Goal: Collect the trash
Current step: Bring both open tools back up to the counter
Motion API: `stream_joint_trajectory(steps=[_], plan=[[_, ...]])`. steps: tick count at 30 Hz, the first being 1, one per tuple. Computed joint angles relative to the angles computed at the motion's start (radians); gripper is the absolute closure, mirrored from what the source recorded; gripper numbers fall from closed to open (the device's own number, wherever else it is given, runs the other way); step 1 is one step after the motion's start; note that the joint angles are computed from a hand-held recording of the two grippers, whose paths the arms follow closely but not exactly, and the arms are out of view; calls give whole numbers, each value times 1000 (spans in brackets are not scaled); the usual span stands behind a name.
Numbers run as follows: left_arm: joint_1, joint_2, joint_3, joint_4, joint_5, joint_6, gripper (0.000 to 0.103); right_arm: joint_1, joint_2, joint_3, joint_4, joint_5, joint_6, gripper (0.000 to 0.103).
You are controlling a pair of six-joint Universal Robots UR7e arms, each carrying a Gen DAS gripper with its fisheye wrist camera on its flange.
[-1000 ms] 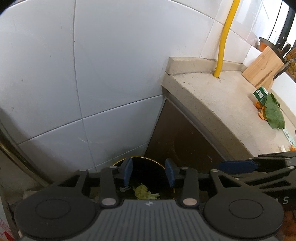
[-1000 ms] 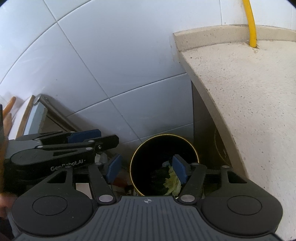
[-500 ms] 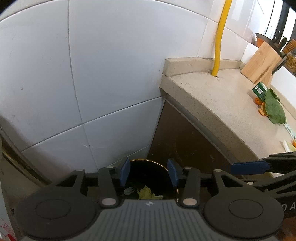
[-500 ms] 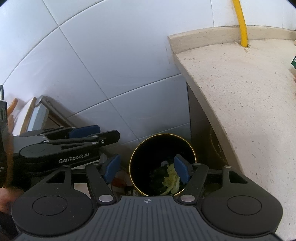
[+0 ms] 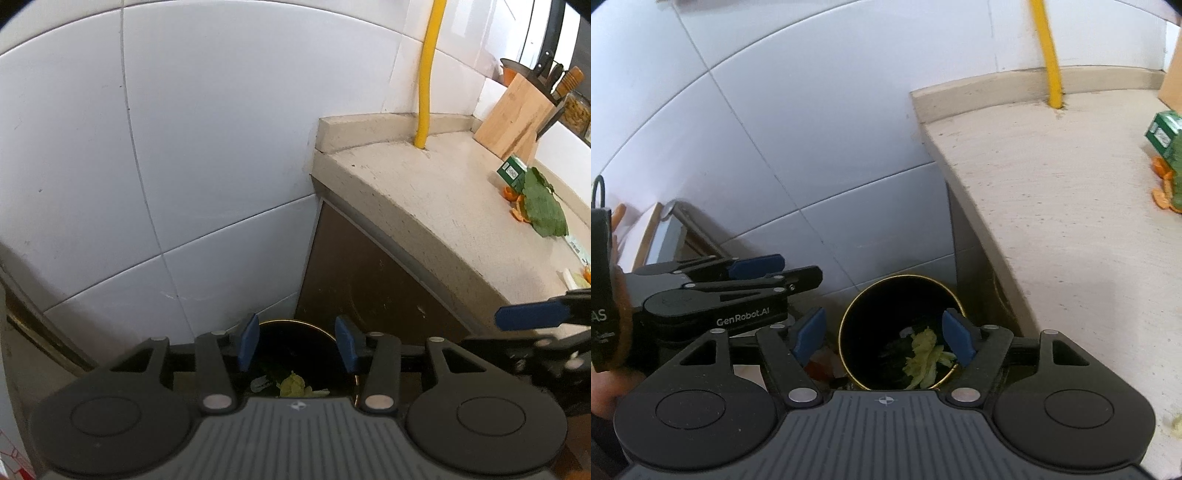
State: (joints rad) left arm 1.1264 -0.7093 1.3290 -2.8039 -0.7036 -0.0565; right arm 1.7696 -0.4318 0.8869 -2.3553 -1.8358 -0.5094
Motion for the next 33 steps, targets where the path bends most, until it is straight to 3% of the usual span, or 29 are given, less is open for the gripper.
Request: stream_joint_trajectory(steps=[17,27,33], plan=[[0,4,-10,45,-28,18,62,-19,-78,88,-87,23,17,23],[-12,24,-39,77,-90,12,62,-32,-103,96,-124,4,7,23],[-32,62,-100,70,-173,72,61,-37,-161,177,-282,-40,-30,21]])
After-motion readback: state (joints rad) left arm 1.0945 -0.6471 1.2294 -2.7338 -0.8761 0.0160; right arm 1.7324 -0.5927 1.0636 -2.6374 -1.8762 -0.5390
